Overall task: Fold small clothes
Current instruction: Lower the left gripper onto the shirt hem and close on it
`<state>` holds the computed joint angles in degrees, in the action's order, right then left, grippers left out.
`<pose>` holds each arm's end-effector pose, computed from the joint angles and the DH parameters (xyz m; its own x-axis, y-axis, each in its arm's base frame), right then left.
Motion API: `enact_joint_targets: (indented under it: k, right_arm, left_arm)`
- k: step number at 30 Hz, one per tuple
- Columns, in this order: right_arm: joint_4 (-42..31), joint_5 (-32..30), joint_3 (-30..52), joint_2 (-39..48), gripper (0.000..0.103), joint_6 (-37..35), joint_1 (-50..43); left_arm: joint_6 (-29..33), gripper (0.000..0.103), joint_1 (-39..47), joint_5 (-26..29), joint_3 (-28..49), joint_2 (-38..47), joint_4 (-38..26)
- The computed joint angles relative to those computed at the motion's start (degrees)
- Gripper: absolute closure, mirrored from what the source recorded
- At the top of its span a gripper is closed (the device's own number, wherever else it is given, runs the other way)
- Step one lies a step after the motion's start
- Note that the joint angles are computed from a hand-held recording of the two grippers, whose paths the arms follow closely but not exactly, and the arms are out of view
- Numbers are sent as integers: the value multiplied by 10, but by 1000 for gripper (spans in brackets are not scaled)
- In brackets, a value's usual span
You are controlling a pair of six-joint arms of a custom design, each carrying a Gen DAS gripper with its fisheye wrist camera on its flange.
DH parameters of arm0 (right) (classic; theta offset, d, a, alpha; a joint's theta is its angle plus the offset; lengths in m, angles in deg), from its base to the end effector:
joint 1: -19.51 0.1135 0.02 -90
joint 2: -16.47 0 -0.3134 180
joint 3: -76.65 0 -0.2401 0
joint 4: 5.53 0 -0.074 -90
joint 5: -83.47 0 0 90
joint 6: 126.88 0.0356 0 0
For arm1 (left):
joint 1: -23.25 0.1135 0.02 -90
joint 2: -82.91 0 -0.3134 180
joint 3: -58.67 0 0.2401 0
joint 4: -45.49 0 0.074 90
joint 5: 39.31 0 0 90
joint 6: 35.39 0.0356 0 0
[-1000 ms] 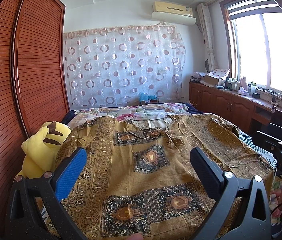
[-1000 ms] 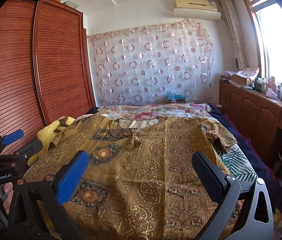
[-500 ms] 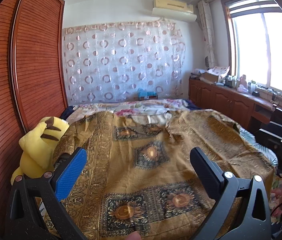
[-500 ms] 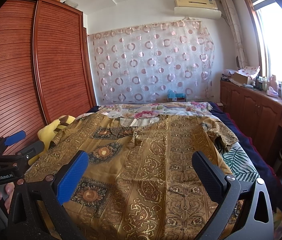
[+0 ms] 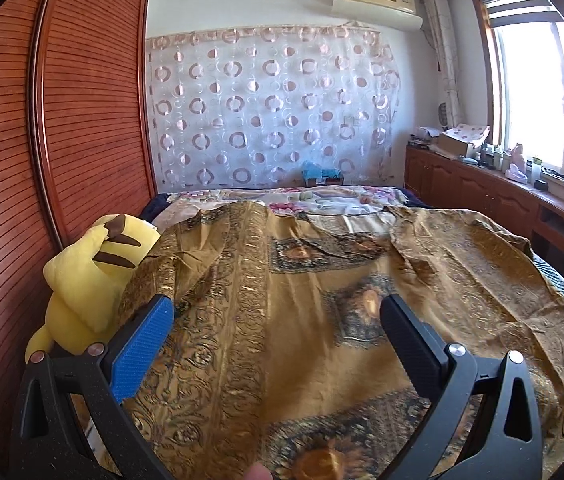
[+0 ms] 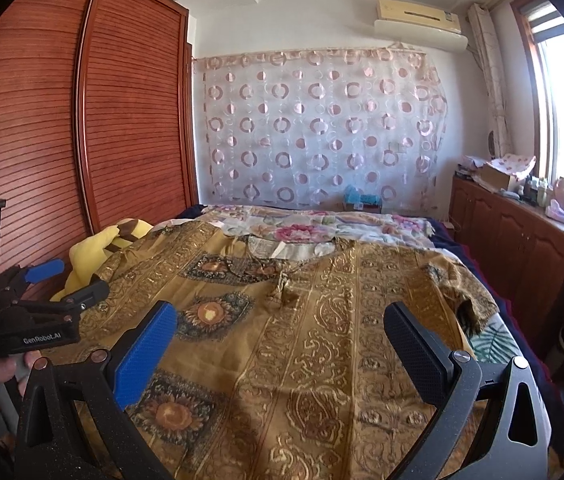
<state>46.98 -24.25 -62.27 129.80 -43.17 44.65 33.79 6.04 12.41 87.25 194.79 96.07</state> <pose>0.2841 0.1453 0.1362 -0.2312 -0.2238 -0.9468 -0.6935 0.7204 -0.0009 0.2459 -0.0531 0.1108 -0.3882 -0.1718 -0.9054 -0.4318 0.9019 0.0140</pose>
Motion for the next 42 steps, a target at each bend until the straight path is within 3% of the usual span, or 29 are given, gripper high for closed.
enact_joint_targets:
  k: [4, 7, 15, 18, 21, 22, 26, 33, 37, 42]
  right_arm:
    - [-31, 11, 53, 36, 0, -13, 22]
    - [-88, 11, 107, 49, 0, -25, 32]
    - [-233, -40, 240, 76, 1, -53, 29]
    - [-302, -60, 288, 84, 2, -80, 24]
    - [-401, -87, 357, 99, 3, -120, 25]
    - [-423, -89, 376, 106, 3, -131, 25]
    - [-489, -94, 442, 134, 3, -160, 19]
    - [-608, -93, 548, 177, 3, -193, 11]
    - [-627, -93, 560, 178, 3, -199, 12]
    - [-623, -64, 570, 190, 3, -203, 30]
  left_arm:
    - [37, 0, 63, 75, -10, 10, 32]
    - [55, 0, 122, 133, 9, 0, -26]
    - [149, 1, 278, 251, 57, 6, -101]
    - [168, 9, 332, 305, 97, 3, -161]
    - [180, 22, 372, 355, 140, 11, -218]
    - [183, 30, 385, 369, 158, 18, -241]
    - [185, 51, 397, 390, 194, 33, -285]
    - [208, 65, 385, 380, 248, 54, -331]
    - [227, 70, 375, 353, 286, 63, -375]
    - [269, 94, 368, 339, 319, 70, -422]
